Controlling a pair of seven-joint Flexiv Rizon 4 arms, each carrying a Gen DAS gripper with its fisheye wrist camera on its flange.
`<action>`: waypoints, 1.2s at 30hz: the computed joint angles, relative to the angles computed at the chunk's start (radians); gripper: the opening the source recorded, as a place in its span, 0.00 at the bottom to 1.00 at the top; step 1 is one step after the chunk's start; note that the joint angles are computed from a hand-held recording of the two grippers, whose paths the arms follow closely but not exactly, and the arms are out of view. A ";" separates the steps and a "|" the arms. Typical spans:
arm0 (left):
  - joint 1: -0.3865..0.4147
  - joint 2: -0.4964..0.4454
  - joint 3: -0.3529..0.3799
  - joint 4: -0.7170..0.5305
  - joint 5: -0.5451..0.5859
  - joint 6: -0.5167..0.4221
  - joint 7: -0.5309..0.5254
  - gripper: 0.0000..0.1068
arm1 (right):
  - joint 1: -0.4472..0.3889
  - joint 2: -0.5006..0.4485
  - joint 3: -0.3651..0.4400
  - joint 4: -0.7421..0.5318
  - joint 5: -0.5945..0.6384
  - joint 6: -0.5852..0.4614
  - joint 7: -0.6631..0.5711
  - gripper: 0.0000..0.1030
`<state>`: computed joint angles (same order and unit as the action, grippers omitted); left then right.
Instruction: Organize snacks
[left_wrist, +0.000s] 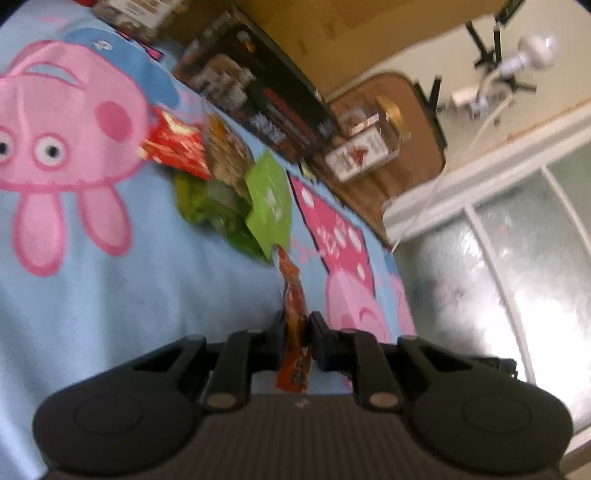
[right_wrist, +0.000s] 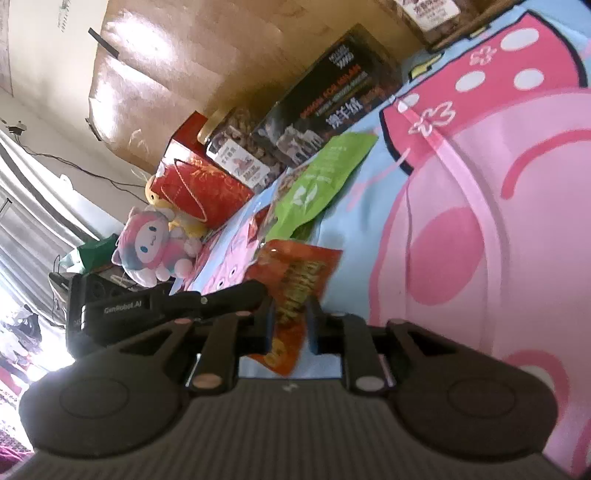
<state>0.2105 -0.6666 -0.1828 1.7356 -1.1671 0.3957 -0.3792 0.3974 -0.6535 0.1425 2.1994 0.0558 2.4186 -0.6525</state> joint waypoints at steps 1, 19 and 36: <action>0.024 -0.019 -0.008 -0.020 -0.005 -0.055 -0.034 0.13 | 0.009 0.003 -0.005 0.001 0.016 0.004 -0.005 0.25; 0.007 0.045 -0.035 -0.120 -0.156 -0.095 0.050 0.14 | -0.033 0.089 -0.074 -0.115 -0.193 -0.052 -0.038 0.13; -0.254 -0.221 -0.090 -0.591 0.078 0.425 0.012 0.19 | 0.243 -0.084 -0.580 -0.573 0.181 -0.567 -0.486 0.12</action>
